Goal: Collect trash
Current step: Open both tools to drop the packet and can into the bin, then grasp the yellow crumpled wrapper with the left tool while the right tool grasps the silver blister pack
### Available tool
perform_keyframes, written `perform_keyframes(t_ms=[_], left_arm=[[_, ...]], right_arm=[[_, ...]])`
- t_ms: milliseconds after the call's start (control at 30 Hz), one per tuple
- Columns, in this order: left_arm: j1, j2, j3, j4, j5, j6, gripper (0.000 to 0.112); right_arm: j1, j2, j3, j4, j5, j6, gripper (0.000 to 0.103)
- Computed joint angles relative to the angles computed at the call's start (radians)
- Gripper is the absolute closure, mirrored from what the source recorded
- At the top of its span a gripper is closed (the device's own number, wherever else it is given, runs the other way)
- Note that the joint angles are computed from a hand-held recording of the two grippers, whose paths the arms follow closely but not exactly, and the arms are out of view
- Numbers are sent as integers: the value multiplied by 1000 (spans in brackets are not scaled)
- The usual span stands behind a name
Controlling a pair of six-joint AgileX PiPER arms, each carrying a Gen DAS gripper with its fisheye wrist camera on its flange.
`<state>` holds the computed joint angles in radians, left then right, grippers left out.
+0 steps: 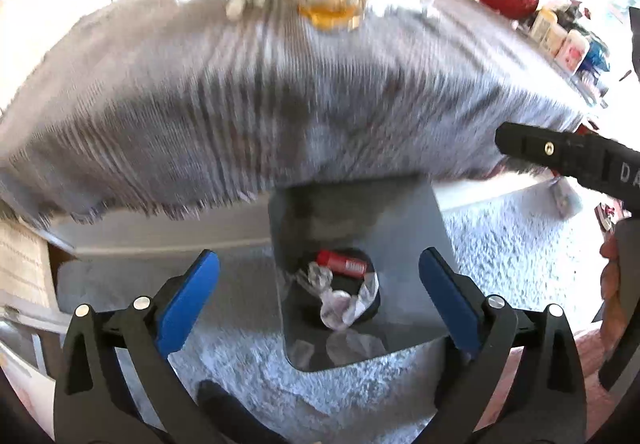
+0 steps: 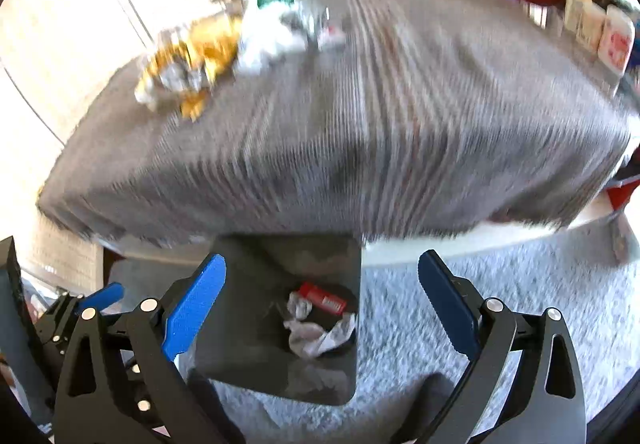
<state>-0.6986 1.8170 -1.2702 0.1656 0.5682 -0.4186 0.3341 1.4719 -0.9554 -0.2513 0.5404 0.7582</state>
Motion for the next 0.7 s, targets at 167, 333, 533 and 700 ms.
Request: perform_keyframes(t_ms=[167, 333, 533, 700], left_arm=[[18, 18, -149, -18, 74, 56, 17], [37, 94, -352, 29, 143, 89, 17], [89, 215, -569, -36, 181, 158, 18], [109, 330, -761, -68, 229, 218, 19]], right_arm=[[-89, 30, -167, 60, 79, -132, 4], [-137, 118, -326, 29, 130, -192, 4], [-202, 233, -461, 89, 129, -291, 4], [-247, 321, -547, 169, 103, -369, 5]])
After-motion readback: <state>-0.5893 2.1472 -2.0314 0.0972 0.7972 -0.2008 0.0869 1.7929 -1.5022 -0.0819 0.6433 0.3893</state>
